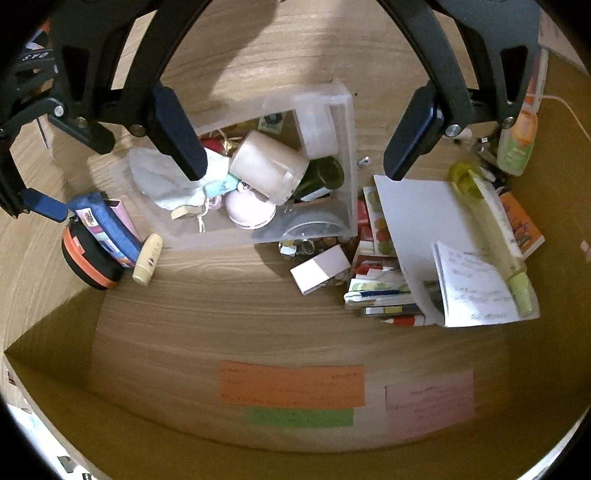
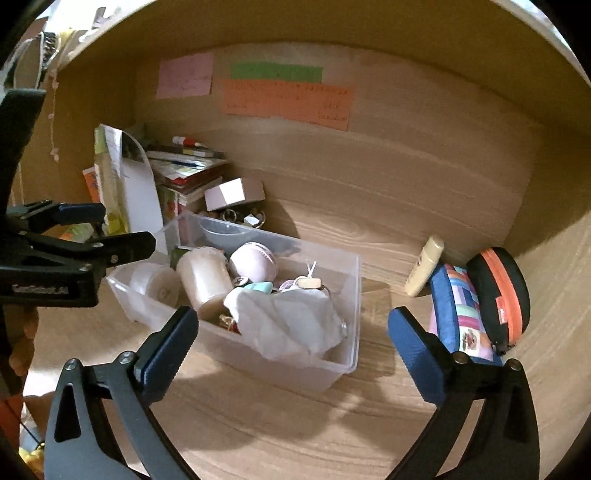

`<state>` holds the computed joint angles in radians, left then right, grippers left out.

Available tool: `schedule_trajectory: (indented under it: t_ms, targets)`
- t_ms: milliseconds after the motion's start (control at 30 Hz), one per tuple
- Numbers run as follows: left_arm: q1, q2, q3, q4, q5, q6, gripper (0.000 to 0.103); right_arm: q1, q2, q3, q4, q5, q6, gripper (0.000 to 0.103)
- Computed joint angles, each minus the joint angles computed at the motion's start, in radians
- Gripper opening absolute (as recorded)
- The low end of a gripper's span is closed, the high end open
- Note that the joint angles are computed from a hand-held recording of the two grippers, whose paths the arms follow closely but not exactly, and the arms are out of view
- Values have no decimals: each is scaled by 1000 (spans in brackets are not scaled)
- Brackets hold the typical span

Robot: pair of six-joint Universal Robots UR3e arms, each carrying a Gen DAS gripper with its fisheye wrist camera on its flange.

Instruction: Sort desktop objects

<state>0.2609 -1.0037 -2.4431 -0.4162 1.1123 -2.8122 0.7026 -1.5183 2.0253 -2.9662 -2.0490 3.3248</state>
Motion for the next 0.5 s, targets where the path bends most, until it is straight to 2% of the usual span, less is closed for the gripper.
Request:
schedule_trajectory:
  t_ms: [67,233,500]
  targets:
    - [12,42,-24,-21,-5,2,97,15,-10,20,-14,-15,14,102]
    - [-26,116,-93,50,72,-37,97,41,-24,55,-29,-28,63,103]
    - [-42,192,-139,22,73,-27,97,70,-35,75,-22,-36,112,103]
